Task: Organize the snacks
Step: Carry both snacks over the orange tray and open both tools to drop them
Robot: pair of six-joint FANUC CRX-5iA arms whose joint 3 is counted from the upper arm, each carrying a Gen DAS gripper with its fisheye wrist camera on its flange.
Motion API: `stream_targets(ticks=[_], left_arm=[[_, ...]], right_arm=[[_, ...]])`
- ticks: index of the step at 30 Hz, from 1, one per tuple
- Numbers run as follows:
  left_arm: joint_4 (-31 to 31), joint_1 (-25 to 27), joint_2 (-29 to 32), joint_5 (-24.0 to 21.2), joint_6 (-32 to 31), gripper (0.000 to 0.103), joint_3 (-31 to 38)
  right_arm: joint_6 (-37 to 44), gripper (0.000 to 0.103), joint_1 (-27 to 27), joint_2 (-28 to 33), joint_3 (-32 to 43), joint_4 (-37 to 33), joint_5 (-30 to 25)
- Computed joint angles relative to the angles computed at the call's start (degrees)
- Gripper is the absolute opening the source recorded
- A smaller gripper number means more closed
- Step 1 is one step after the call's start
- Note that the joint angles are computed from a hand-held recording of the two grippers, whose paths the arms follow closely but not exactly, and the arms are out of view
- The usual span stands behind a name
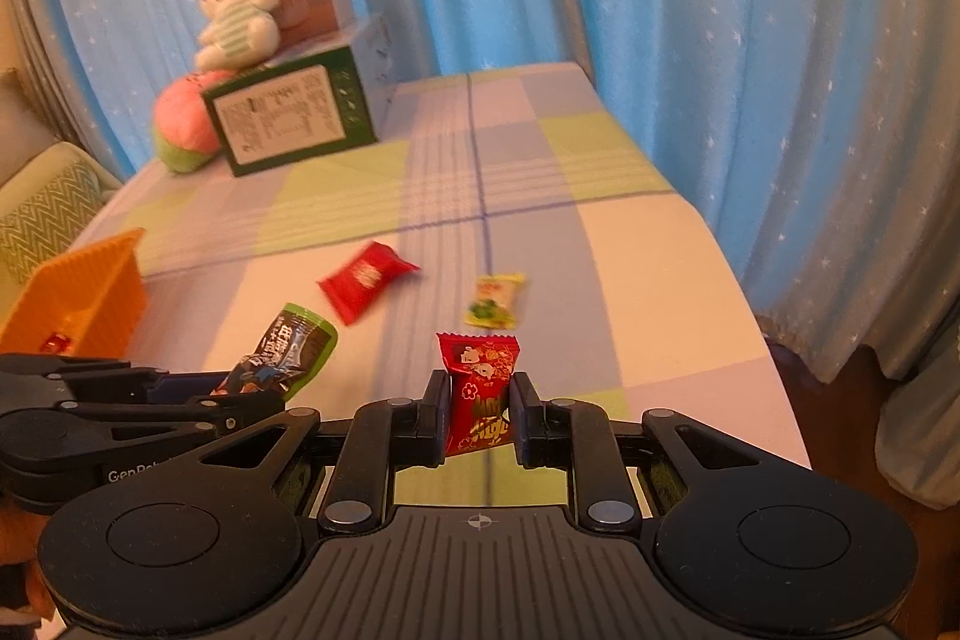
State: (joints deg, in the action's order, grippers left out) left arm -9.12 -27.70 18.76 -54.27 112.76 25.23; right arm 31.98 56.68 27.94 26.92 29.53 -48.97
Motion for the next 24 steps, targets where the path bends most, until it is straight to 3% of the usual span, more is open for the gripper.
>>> stream_targets(ticks=[13,24], left_arm=[[-9.2,-0.9,-12.6,-5.2,11.5,0.026,-5.8],[-14.6,0.9,-22.3,-11.8,15.4,0.026,-12.1]], right_arm=[[0.8,0.021,6.3,3.0,10.5,-0.1,-4.9],[6.4,0.021,11.2,11.9,27.3,-4.0,-10.7]])
